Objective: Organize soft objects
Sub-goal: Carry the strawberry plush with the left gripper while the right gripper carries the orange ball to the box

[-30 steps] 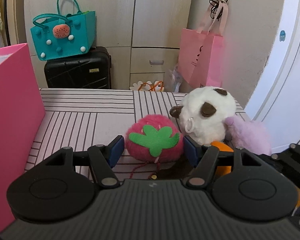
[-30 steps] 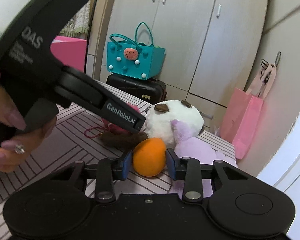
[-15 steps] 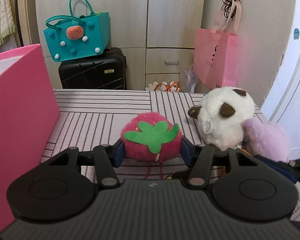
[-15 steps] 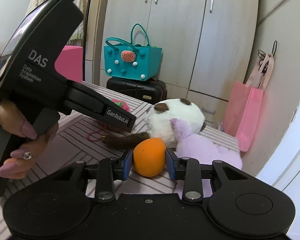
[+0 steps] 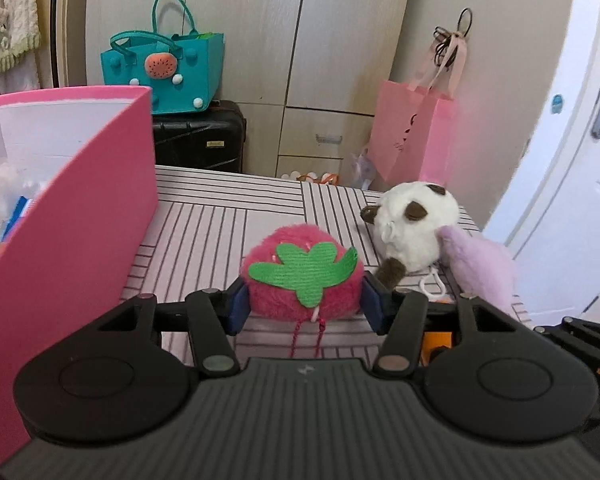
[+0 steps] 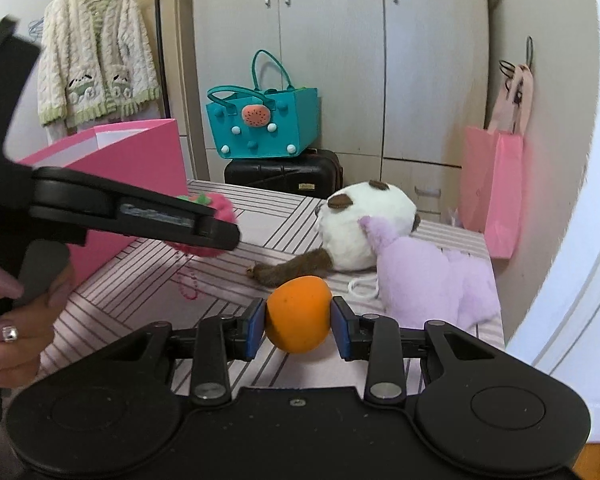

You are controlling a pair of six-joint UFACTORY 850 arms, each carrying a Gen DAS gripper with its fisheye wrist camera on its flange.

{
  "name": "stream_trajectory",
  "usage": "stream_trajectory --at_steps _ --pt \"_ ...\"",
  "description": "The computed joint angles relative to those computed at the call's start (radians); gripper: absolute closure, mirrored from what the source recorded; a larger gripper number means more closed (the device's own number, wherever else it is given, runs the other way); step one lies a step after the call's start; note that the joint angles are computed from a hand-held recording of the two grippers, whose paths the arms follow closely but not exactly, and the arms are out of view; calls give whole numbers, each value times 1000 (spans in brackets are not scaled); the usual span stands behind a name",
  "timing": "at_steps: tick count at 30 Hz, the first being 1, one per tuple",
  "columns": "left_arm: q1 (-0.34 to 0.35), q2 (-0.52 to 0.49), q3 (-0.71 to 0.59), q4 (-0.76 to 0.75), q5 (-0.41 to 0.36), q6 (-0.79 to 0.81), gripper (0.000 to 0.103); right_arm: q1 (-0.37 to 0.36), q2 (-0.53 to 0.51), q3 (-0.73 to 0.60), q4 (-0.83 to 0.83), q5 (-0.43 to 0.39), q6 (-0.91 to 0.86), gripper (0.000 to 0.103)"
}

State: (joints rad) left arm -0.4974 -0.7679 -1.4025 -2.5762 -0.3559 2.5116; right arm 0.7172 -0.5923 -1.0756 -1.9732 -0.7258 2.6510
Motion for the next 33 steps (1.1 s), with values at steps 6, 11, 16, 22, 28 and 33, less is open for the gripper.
stream_trajectory --at_steps 6,11,16,22,28,33 --pt "47 63 100 210 -113 -172 49 21 22 18 17 19 49 63" --pt "80 111 175 363 -177 -273 49 44 33 17 53 38 62 63" --pt "108 171 272 390 -245 -221 49 72 39 6 103 47 39 63" --pt "153 230 357 464 -312 -181 49 96 56 4 100 109 44 63" --pt "217 261 370 748 -334 -341 49 106 82 1 89 240 18 63" --pt "273 275 344 1033 -340 -552 49 99 103 -8 14 385 60 63"
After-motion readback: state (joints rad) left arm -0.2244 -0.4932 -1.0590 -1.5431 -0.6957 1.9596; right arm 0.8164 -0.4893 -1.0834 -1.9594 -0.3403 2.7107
